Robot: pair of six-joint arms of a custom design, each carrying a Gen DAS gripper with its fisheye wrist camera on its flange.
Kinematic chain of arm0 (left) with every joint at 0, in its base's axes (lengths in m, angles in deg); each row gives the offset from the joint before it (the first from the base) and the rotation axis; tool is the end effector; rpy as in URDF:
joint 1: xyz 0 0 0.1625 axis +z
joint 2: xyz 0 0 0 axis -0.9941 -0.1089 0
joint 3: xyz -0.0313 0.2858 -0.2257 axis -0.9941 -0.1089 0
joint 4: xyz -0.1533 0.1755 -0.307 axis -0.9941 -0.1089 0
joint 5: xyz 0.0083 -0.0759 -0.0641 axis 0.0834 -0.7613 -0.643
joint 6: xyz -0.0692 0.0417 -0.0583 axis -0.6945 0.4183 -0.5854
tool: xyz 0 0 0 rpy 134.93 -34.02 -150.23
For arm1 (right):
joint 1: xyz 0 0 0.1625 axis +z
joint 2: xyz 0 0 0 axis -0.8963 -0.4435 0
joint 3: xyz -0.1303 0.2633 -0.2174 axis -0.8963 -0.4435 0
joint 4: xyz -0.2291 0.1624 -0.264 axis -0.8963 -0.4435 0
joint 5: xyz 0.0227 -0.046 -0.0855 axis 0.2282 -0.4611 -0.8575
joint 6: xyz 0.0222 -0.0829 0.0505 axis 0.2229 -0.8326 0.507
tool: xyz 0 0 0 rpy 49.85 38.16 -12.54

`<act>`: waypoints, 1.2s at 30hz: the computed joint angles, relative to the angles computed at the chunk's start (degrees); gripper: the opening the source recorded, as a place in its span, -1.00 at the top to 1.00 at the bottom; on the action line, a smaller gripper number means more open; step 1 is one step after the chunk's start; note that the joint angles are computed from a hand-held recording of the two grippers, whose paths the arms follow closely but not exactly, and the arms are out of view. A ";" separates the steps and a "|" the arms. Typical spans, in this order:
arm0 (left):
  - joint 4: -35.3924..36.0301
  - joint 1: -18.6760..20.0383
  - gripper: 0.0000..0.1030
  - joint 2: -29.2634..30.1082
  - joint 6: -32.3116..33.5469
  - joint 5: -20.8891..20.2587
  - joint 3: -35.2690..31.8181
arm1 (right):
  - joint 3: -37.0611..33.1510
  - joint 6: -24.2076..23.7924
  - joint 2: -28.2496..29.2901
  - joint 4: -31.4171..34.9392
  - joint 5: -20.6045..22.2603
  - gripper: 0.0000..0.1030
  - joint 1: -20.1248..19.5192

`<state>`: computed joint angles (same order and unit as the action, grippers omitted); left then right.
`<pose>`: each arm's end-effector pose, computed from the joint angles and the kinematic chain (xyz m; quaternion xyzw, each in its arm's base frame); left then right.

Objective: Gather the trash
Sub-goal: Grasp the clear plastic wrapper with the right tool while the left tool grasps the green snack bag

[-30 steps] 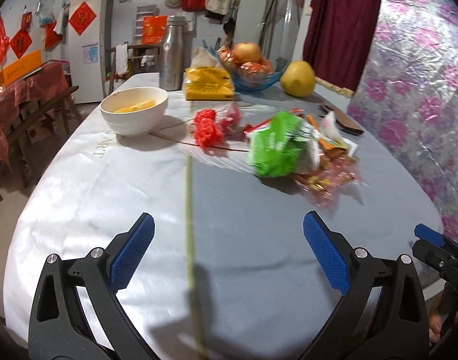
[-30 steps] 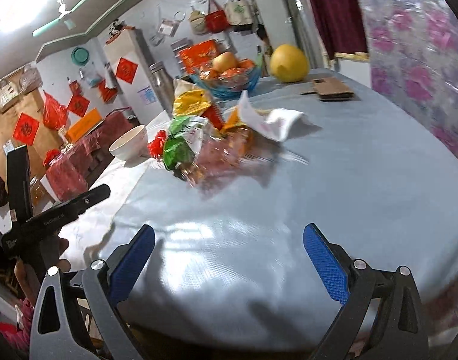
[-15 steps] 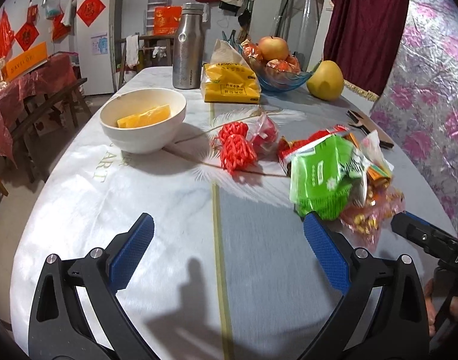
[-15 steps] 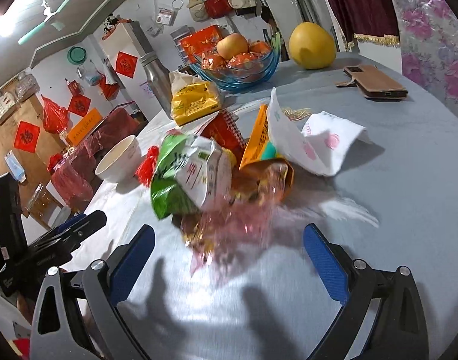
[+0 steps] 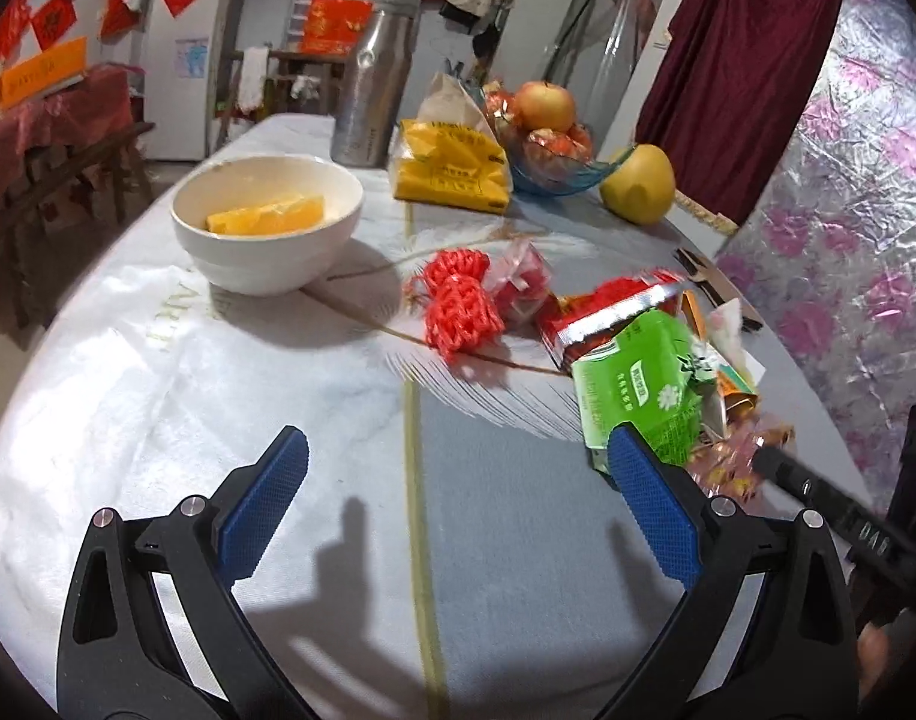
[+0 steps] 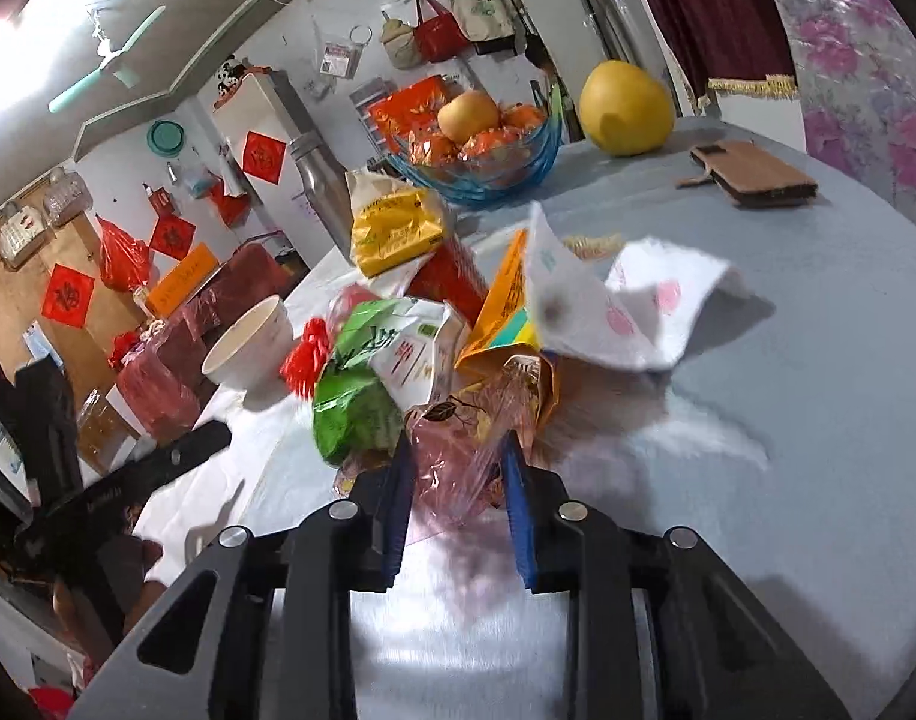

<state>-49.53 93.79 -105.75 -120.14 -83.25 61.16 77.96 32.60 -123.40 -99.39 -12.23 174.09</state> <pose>-0.4751 -0.3040 0.3063 -0.0610 0.8295 -0.4751 0.2873 0.2998 -0.4355 0.4677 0.3256 -0.9224 0.2070 0.0186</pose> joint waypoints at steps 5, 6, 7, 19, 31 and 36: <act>-1.78 0.17 -0.87 0.44 2.73 -0.22 -0.06 | 2.51 -2.31 -4.45 1.63 0.50 0.43 -1.47; -2.11 0.13 -0.87 0.61 3.41 -0.07 -0.14 | 2.67 -2.91 -5.01 2.08 0.58 0.43 -1.71; -2.34 0.07 -0.87 0.88 4.23 0.00 -0.31 | 2.65 -3.24 -5.31 2.55 0.48 0.43 -1.85; -14.41 4.73 -0.87 13.14 26.77 -0.62 -11.63 | 2.97 -6.61 -9.23 2.37 0.12 0.40 -4.55; -11.10 9.07 -0.68 20.12 27.63 -2.01 -19.07 | 2.40 -5.88 -9.86 1.28 2.34 -0.52 -7.20; -10.27 8.26 -0.31 19.03 26.12 -0.05 -17.83 | 2.42 -4.54 -9.22 1.31 2.37 -0.63 -7.30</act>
